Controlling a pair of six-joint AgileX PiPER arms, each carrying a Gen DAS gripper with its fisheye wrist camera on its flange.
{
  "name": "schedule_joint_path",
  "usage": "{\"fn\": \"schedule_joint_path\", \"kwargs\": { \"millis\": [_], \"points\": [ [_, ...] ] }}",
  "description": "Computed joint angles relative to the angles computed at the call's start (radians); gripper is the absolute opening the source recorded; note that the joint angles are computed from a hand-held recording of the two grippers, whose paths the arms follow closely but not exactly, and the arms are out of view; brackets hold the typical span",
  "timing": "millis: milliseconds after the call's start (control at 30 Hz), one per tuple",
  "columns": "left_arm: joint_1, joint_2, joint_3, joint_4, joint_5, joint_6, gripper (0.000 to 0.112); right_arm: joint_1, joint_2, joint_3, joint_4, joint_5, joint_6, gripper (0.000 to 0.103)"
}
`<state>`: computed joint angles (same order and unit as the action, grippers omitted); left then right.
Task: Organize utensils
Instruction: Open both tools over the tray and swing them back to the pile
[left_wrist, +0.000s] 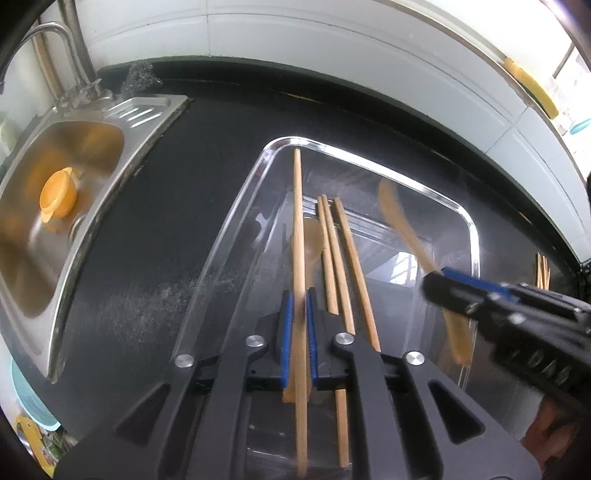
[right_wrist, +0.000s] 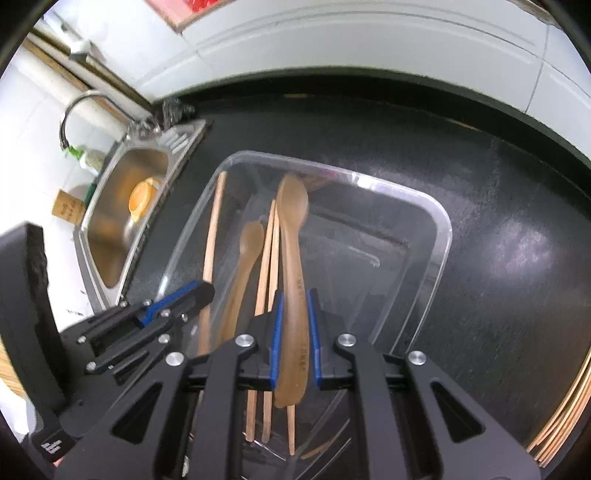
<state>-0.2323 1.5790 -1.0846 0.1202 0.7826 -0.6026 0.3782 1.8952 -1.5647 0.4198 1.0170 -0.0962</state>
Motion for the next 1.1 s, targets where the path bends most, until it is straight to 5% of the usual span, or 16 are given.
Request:
{"fn": "schedule_joint_path", "kwargs": {
  "millis": [67, 100, 233, 433, 700, 900, 1100],
  "points": [
    [-0.004, -0.03, 0.015, 0.035, 0.002, -0.031, 0.067, -0.026, -0.026, 0.008, 0.008, -0.014, -0.001, 0.048],
    [-0.011, -0.05, 0.027, 0.064, -0.001, -0.061, 0.079, -0.045, -0.047, 0.018, 0.02, -0.026, -0.006, 0.073],
    [-0.007, -0.122, 0.065, 0.093, 0.001, -0.102, 0.096, -0.113, -0.116, 0.049, 0.069, -0.017, -0.055, 0.081],
    [-0.059, -0.176, 0.087, 0.093, 0.037, -0.136, 0.097, -0.194, -0.241, 0.151, 0.089, -0.007, -0.132, 0.087],
    [-0.391, -0.127, -0.02, 0.339, 0.097, -0.418, 0.097, -0.482, -0.449, 0.337, 0.103, 0.032, -0.326, 0.089],
    [-0.619, 0.085, -0.204, 0.348, 0.078, -0.459, 0.097, -0.872, -0.532, 0.512, 0.056, 0.037, -0.613, 0.089],
    [-0.772, 0.37, -0.374, 0.29, 0.042, -0.338, 0.097, -1.201, -0.477, 0.688, -0.067, -0.089, -0.909, 0.089]
  ]
}}
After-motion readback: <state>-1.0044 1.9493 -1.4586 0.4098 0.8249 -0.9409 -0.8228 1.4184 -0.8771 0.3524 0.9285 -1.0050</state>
